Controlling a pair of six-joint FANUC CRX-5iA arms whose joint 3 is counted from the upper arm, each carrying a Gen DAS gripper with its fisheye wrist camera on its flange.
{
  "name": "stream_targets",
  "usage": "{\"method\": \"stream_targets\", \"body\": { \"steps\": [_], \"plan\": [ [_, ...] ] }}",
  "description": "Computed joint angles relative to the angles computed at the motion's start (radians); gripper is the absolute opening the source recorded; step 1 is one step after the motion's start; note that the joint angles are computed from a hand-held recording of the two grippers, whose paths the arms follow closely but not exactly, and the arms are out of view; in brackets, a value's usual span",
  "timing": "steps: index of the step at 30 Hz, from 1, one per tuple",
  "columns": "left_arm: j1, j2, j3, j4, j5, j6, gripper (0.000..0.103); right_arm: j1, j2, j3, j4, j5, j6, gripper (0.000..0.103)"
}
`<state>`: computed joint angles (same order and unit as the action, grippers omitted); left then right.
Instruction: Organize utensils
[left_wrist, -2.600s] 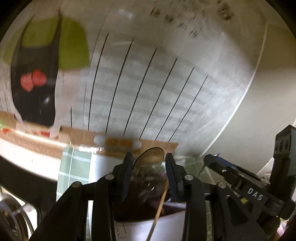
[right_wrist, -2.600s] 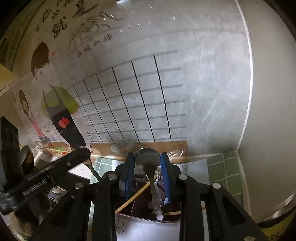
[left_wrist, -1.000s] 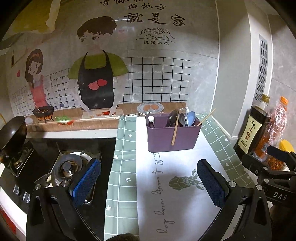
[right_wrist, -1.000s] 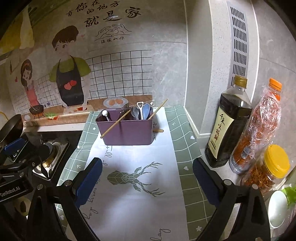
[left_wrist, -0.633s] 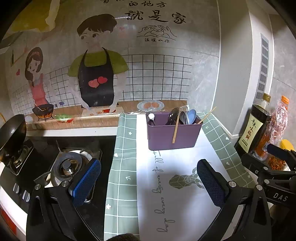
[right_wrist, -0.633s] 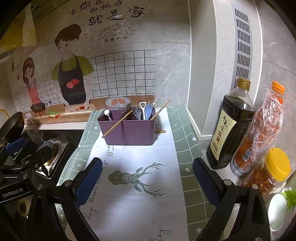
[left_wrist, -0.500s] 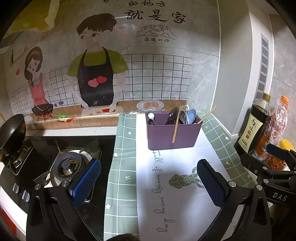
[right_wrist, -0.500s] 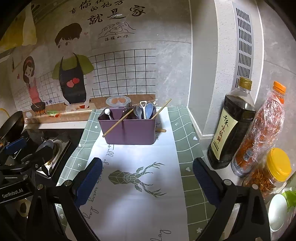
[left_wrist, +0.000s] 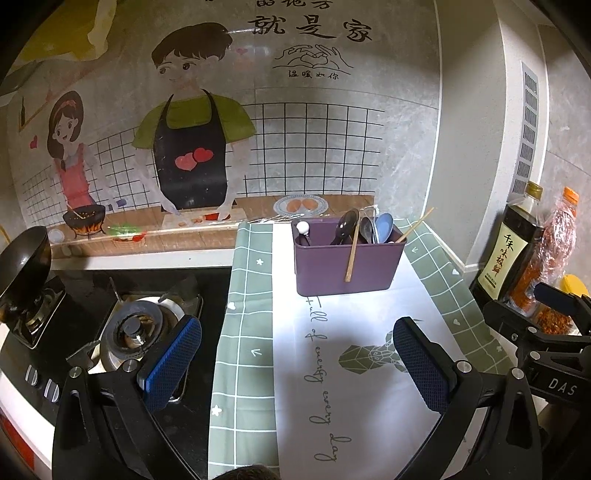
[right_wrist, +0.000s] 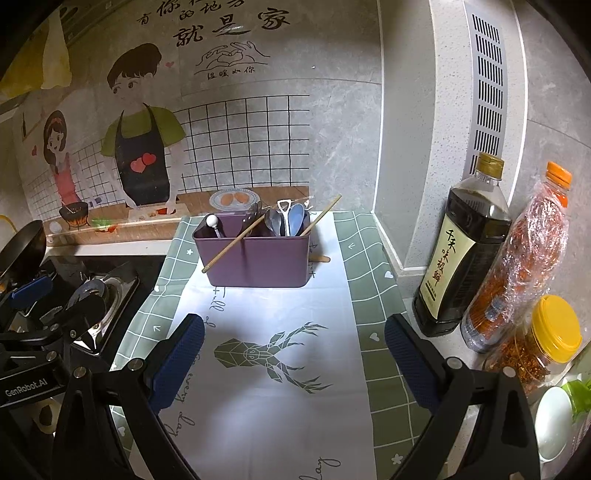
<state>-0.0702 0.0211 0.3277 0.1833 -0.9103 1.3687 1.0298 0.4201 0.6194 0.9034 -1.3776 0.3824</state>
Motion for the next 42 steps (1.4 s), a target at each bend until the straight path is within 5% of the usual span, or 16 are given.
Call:
{"method": "stream_targets", "body": {
  "steps": [42],
  "plan": [
    [-0.002, -0.014, -0.008, -0.029, -0.009, 0.026, 0.103, 0.007, -0.009, -0.012, 0.006, -0.006, -0.018, 0.097]
  ]
}}
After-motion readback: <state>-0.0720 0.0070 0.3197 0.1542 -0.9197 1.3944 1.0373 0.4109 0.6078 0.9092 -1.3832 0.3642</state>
